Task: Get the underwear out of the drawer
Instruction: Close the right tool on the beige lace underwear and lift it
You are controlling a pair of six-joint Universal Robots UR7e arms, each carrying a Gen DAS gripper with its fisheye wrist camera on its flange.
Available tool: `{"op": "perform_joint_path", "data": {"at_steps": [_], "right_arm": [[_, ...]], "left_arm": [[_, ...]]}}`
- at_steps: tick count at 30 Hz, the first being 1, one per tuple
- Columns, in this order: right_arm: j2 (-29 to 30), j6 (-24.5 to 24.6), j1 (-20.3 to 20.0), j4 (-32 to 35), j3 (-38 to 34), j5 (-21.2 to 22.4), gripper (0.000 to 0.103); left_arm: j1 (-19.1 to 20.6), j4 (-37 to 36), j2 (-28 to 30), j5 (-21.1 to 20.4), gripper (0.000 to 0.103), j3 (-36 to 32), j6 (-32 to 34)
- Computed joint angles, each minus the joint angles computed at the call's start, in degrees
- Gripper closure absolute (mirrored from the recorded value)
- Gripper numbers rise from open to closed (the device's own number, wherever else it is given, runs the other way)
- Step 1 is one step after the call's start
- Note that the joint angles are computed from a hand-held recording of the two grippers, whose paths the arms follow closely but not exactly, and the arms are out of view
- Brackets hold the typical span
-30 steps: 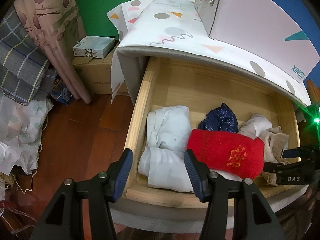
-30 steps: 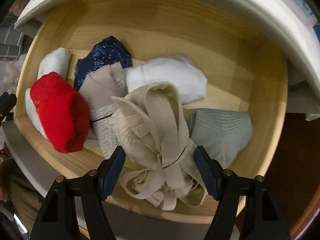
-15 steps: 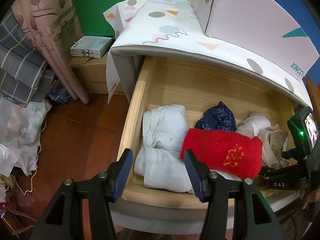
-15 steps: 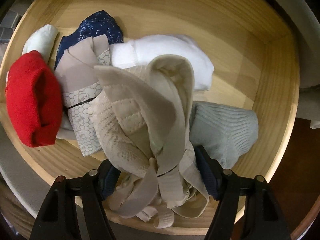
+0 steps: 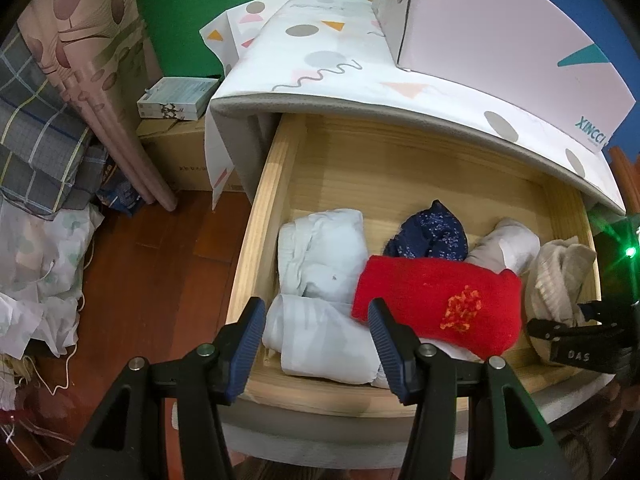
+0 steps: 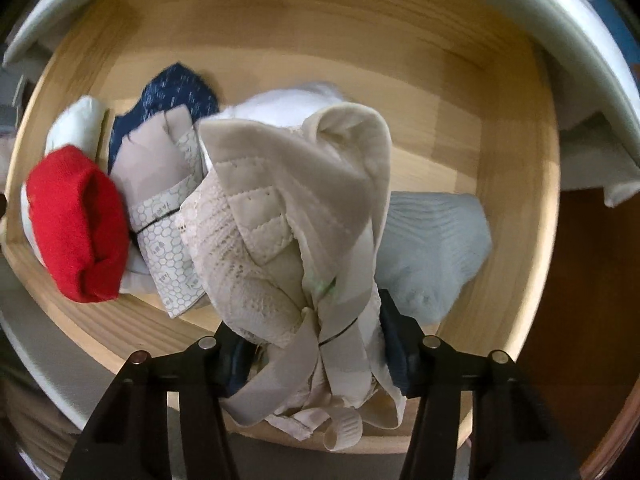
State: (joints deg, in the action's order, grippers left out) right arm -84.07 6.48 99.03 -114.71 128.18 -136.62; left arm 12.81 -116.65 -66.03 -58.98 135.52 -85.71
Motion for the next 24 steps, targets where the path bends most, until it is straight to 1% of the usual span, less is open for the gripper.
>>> {"op": "perform_joint_path", "data": {"at_steps": [1,2,4,7,10,12,16,19,23,24], "right_arm": [[-0.67,0.34,-0.08,-0.31,-0.01,0.21,0.052],[-2.81,-0.59,-1.00,0.79,-0.56,0.18,0.052],[-4.01,0.20,-0.80,0.47,-0.73,0.42,0.052],[-6.40,1.96,-0.09,0.03,-0.06,-0.28,0.052],[-7.73,4.23,0.72,1.49,-0.50,-1.95,0.052],[-8.07,5.67,0.85,2.25,-0.72,-1.96,0.052],[-9.73,4.99,-0.34,-0.12,0.19,-1.16,0.052],[-9.65,4.00,-1.01,-2.36,1.15,-1.20,0.052],[-10.22,4.51,-1.47,-1.24,0.30,0.33,0.052],[-10.56,3.78,-2.09,-0.65,-0.22,0.84,0.052]], "left_arm": [[-0.05,-0.14,0.05,0.04,0.048,-0.01,0.11],[-0.11,-0.30,0.09,0.05,0.048,-0.01,0.25],[-0.43,-0.83,-0.04,0.34,0.048,0.18,0.36],[-0.24,-2.97,-0.16,-0.08,0.048,0.66,1.61],[0.25,-4.11,-0.06,-0.82,0.048,0.75,2.82],[0.26,-4.50,0.02,-0.88,0.048,0.82,3.22],[0.20,-5.51,0.04,-1.07,0.048,0.94,4.73],[0.34,-7.22,0.31,-1.55,0.048,1.06,7.52],[0.88,-10.33,1.61,-2.38,0.048,0.69,12.90],[1.05,-11.22,1.98,-2.48,0.048,0.54,14.29]]}}
